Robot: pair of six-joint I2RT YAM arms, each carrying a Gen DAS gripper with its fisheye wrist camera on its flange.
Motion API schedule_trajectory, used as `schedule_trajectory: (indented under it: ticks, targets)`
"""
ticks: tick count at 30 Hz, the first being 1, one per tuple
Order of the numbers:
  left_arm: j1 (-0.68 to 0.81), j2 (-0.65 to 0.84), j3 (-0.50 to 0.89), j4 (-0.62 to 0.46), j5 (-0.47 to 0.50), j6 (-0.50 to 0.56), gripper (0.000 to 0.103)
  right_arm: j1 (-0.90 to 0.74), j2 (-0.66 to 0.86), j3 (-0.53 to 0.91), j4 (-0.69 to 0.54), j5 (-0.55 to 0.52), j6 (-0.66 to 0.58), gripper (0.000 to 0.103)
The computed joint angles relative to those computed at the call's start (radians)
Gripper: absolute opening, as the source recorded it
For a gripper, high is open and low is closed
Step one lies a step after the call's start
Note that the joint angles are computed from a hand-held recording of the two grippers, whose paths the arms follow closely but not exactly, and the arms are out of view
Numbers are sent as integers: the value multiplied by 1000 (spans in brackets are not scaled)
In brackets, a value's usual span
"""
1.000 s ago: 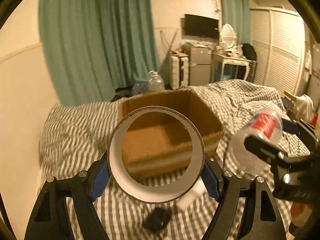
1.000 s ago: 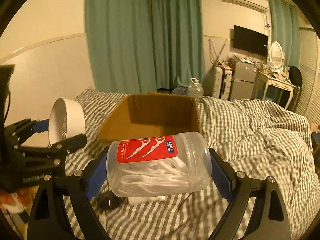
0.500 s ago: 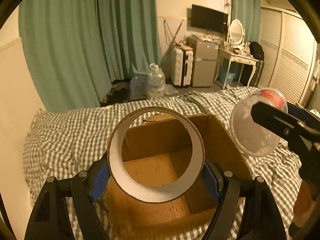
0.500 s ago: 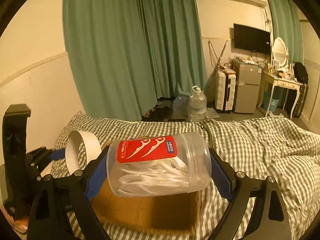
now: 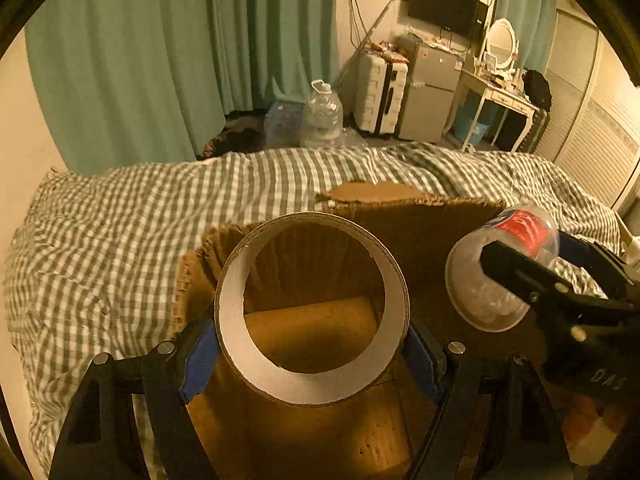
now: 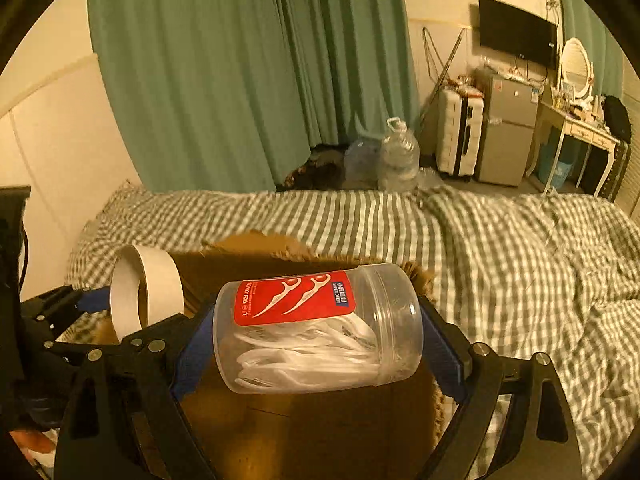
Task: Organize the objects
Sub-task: 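Carry the container and tape roll into the box while both tools open to release, then lift both open tools up out of the box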
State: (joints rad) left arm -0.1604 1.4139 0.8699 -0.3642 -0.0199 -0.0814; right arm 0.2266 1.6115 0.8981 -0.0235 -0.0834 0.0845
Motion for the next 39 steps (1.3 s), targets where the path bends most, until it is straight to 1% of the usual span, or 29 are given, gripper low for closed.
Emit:
schedule_trajectory:
  ticks: [2,4,9,11,12,13,14,16,20,22,25,29,32,36,37,38,39]
  targets:
    - [-14,9,-8,13,-16,-3,81,-5,13,-7,14,-7,-6,90]
    - [-12,16,-14,22,-14,-17,81,-12,22,-7,11,-38,-3,90]
    - [0,23,-18,20,29,-30,82,-12,-12,-32,11,-54,15,91]
    - [16,19,-23,26,84,-35,87,-15,-30,-44,16,-57,23,92]
    - [20,9,-29,27,96,-43,95,-19,-41,-50,19,-62,32,93]
    - [21,-8,-40,34,90,-54,100,-26,-58,-62,27,-63,46,96]
    - [22,-30,-53,37,84,-54,100,-34,-80,-76,34,-59,58,100]
    - [17,-61,-62,27,73,-50,100,-41,-127,-87,23,-48,57,101]
    - [6,-154,-54,-54,58,-52,100,-38,-235,-90,-48,-20,52,101]
    - [-3,-217,-47,-102,47,-51,100,-15,-314,-92,-112,12,37,101]
    - [-48,-308,3,-209,-2,-64,100,30,-428,-86,-210,75,22,101]
    - [-103,-453,110,-385,-72,-61,100,98,-604,-32,-413,174,31,101]
    - [-170,-518,212,-512,-138,-89,100,165,-700,22,-534,258,36,101]
    - [-245,-573,358,-686,-168,-128,102,324,-822,117,-723,407,81,101]
    - [-267,-587,385,-723,-183,-139,102,378,-847,147,-776,456,101,101]
    - [-299,-603,420,-764,-209,-158,102,407,-861,170,-813,483,108,101]
    - [-334,-615,447,-795,-239,-179,102,471,-882,200,-869,543,132,101]
